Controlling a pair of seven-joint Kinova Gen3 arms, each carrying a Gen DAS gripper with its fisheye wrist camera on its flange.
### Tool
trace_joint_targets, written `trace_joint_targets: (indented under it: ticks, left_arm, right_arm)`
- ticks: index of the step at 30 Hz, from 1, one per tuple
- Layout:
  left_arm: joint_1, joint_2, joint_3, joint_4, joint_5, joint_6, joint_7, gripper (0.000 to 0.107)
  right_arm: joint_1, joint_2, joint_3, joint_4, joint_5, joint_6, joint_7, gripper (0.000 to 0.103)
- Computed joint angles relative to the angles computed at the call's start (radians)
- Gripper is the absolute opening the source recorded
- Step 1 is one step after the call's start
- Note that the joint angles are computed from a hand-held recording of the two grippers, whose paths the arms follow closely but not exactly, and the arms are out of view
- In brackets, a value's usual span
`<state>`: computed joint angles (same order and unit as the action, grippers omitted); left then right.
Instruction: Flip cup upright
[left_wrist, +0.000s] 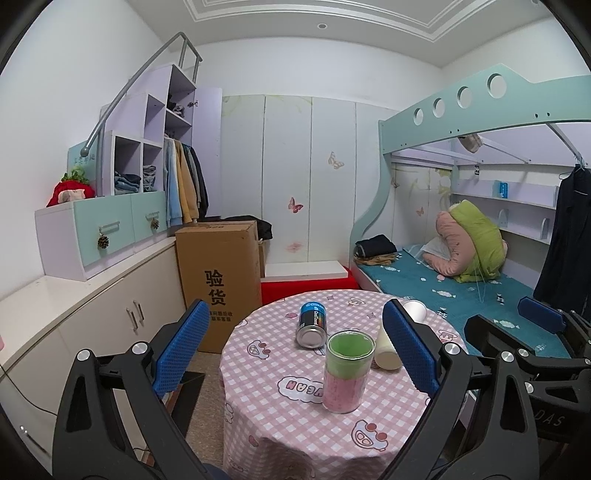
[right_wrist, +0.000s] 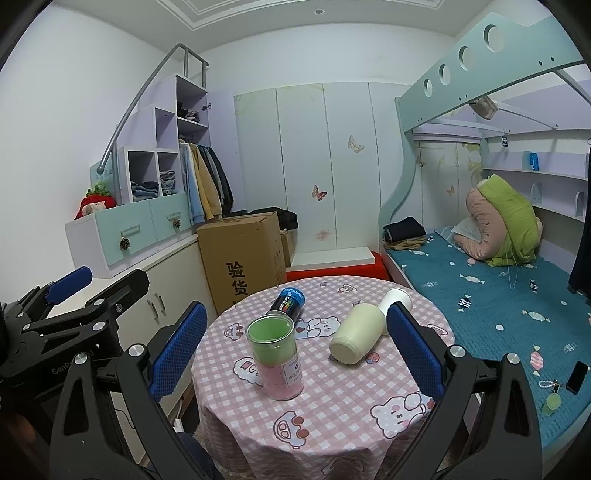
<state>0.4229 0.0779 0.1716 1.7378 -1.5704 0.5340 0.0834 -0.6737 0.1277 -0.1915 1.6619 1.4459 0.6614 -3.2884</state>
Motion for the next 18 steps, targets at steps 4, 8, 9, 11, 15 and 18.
trace_joint_targets:
  ticks: [4,8,9,11,15,18]
  left_arm:
    - [-0.001,0.000,0.000,0.001,0.000,0.000,0.002,0.095]
    - [-0.001,0.000,0.000,0.001,-0.001,0.000,0.003,0.095]
    - [-0.002,0.000,0.000,0.001,-0.002,-0.002,0.005,0.095]
    - [-0.003,-0.001,0.000,0.001,0.004,-0.005,-0.002,0.095]
    - [-0.001,0.000,0.000,-0.002,0.004,0.001,-0.004,0.095]
    - [-0.002,-0.001,-0.001,-0.001,0.006,-0.002,-0.004,0.095]
  right_arm:
    - [0.002,0.000,0.000,0.001,0.000,-0.003,0.000,0.094]
    - [0.003,0.000,0.001,0.001,-0.002,-0.007,0.000,0.094]
    - [0.003,0.000,0.000,0.001,-0.003,-0.006,0.001,0.094]
    - [0.002,0.002,0.000,-0.002,-0.008,-0.006,0.004,0.094]
    - [0.002,0.002,0.002,-0.001,-0.007,-0.010,0.002,0.094]
    - [0.003,0.004,0.004,-0.003,-0.008,-0.014,0.003,0.094]
